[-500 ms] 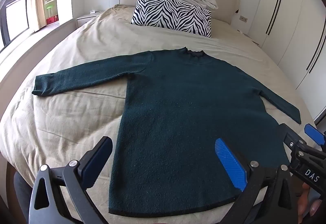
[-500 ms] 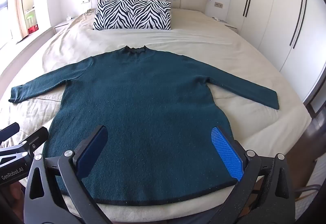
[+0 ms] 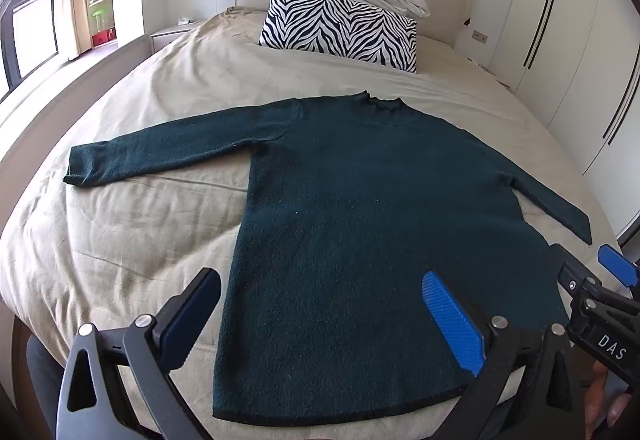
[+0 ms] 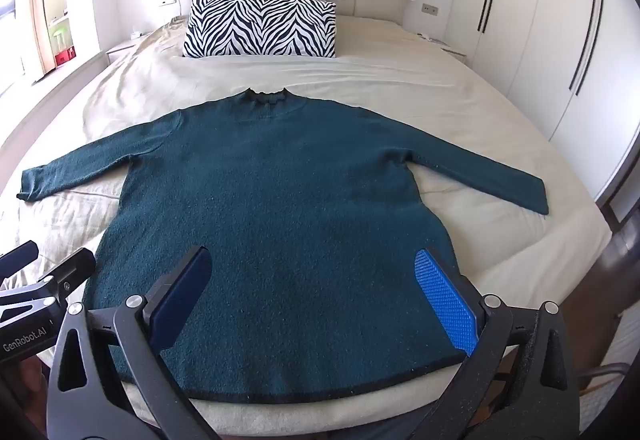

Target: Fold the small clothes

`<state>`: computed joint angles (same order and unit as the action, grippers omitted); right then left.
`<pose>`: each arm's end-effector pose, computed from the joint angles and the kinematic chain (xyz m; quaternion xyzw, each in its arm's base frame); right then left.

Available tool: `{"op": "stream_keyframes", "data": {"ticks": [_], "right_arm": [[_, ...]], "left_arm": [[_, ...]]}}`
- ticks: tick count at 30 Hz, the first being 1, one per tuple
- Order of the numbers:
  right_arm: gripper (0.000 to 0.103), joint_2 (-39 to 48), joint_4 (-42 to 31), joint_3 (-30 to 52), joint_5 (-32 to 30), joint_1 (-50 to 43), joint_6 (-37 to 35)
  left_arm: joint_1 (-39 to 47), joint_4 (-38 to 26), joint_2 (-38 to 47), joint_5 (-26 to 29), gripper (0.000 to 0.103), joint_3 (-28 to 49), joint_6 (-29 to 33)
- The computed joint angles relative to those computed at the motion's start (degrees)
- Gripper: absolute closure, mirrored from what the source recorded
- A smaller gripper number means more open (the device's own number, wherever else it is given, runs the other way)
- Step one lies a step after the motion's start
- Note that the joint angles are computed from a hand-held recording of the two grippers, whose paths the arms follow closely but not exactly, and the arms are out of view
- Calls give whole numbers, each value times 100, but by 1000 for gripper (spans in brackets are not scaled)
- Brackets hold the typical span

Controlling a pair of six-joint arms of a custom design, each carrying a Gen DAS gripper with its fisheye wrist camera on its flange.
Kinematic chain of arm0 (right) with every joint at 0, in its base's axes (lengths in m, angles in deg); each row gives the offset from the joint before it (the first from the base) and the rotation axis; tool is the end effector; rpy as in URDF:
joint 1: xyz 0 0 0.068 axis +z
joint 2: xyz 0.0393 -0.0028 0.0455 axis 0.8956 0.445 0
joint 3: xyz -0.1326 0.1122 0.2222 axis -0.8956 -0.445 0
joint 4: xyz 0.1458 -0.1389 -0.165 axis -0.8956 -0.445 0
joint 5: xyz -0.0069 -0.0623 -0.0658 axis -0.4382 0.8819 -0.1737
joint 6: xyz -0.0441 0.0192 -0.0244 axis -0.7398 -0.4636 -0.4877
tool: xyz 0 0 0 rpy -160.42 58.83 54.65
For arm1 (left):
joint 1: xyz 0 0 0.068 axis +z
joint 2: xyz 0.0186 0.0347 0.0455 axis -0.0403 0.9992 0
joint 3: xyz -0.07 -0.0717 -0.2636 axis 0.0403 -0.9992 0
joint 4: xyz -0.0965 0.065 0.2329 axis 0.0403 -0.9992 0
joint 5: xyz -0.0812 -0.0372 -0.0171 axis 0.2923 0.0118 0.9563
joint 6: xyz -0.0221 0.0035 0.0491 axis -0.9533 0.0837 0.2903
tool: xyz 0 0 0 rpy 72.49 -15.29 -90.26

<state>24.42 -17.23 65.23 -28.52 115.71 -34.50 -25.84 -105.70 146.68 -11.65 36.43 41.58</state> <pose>0.1839 0.2059 0.2937 -0.0785 0.9208 -0.0067 0.3820 0.2355 -0.0901 0.2952 -0.1412 0.9264 -0.0178 0.3487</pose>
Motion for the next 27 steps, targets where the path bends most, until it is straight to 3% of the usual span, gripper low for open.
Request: {"op": "stream_keyframes", "data": {"ticks": [27], "right_arm": [[0,61,-44,62,-7,19,22]], "left_arm": [[-5,15,-42,10,0,-55,-12]]}}
